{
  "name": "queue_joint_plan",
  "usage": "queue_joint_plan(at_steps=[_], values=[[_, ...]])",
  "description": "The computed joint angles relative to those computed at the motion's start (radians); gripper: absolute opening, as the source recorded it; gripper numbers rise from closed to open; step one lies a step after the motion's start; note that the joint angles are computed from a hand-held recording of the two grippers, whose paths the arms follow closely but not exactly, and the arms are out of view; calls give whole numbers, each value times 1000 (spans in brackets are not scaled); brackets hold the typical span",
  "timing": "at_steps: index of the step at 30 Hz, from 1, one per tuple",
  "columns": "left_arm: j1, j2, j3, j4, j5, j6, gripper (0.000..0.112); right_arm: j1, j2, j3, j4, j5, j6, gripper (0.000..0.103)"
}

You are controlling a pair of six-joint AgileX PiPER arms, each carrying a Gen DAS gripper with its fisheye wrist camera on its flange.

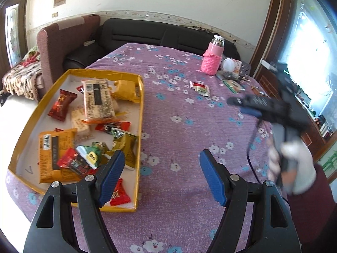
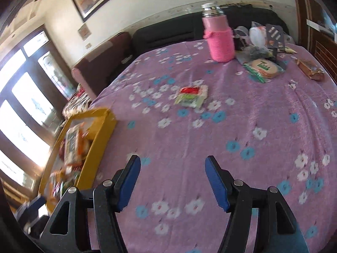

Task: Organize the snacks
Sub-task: 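Grasp a red-and-white packet with the right tool from the table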

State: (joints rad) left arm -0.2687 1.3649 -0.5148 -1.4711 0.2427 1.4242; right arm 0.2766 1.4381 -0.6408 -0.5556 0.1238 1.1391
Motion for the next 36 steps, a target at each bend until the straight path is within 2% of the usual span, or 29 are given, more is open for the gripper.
queue_joint_plan(at_steps=[1, 5, 8, 12, 15, 17, 20, 22, 25, 28, 30, 31, 32, 33, 34, 36], values=[[6, 8, 0, -31, 11, 36, 73, -31, 33, -31, 63, -6, -69, 66], [42, 68, -25, -92, 73, 142, 73, -112, 224, -248, 143, 42, -193, 67], [59, 102, -48, -86, 96, 161, 73, -125, 401, -482, 106, 159, -193, 67], [98, 138, -72, -85, 131, 183, 73, -139, 612, -783, 207, 326, -324, 65], [130, 163, -90, -79, 153, 181, 73, -147, 730, -959, 285, 440, -414, 55], [145, 180, -100, -86, 162, 185, 73, -135, 769, -1019, 302, 503, -457, 39], [164, 200, -114, -84, 180, 178, 73, -111, 749, -984, 342, 536, -550, 32], [172, 203, -115, -84, 191, 179, 73, -103, 683, -881, 439, 522, -655, 29], [177, 198, -111, -78, 203, 176, 73, -104, 536, -654, 667, 496, -872, 30], [174, 183, -102, -87, 206, 178, 73, -138, 376, -413, 967, 484, -1141, 32], [168, 174, -95, -86, 214, 170, 73, -182, 232, -243, 1128, 423, -1285, 33], [163, 170, -91, -83, 216, 163, 73, -191, 174, -178, 1148, 377, -1322, 41], [153, 164, -87, -79, 217, 152, 73, -184, 117, -113, 1128, 305, -1328, 54], [143, 159, -83, -75, 218, 141, 73, -167, 74, -65, 1068, 246, -1294, 60], [134, 155, -80, -71, 221, 133, 73, -151, 55, -51, 998, 225, -1236, 64], [115, 151, -78, -47, 227, 99, 73, -91, 35, -21, 945, 200, -1218, 64]])
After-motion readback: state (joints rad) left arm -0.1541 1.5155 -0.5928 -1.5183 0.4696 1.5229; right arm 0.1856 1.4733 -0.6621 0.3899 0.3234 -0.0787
